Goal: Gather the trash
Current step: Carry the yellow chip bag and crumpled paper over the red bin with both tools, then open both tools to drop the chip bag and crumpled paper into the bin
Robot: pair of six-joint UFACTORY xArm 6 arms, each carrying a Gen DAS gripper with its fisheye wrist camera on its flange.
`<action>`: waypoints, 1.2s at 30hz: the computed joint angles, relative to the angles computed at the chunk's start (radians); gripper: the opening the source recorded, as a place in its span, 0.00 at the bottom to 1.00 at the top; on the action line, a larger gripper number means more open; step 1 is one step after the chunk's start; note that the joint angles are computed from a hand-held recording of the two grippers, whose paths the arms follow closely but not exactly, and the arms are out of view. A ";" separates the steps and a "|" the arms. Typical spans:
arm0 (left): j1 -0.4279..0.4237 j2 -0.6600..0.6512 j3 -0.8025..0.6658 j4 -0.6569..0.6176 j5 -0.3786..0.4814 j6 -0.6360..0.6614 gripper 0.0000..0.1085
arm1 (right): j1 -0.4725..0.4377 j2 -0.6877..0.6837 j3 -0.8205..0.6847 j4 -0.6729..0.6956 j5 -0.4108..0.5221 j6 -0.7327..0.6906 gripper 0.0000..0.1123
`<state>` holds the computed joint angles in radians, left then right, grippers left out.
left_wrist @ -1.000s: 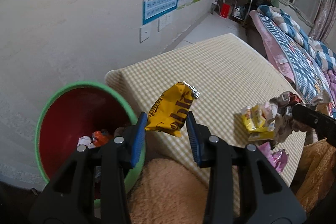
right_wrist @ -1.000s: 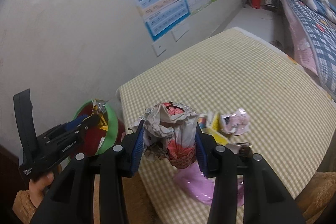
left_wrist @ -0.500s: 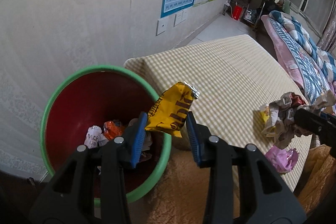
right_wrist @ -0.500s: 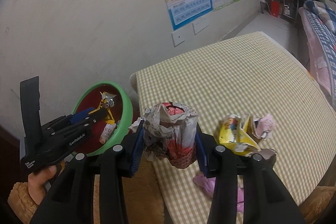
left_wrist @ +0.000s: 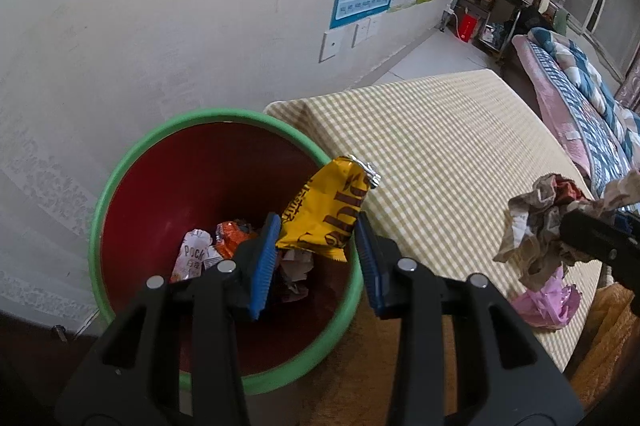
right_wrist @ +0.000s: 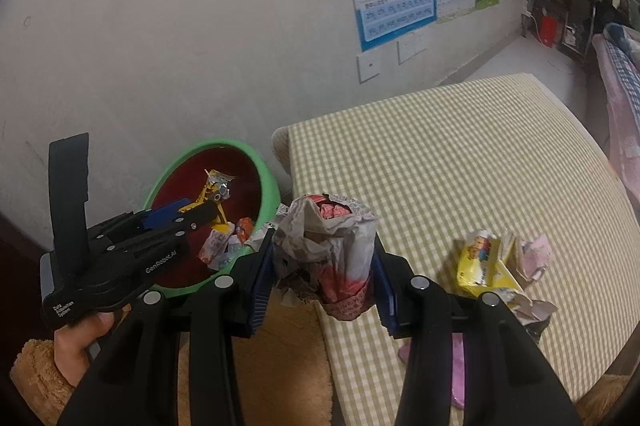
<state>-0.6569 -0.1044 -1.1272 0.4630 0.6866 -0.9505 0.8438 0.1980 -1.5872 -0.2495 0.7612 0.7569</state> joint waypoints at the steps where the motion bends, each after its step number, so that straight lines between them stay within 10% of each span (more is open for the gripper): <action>1: 0.003 -0.005 0.005 0.002 0.002 -0.003 0.34 | 0.004 0.007 -0.009 0.001 0.001 -0.005 0.38; 36: 0.079 -0.115 0.150 0.018 0.056 -0.062 0.34 | 0.041 0.363 -0.463 0.131 0.138 -0.222 0.38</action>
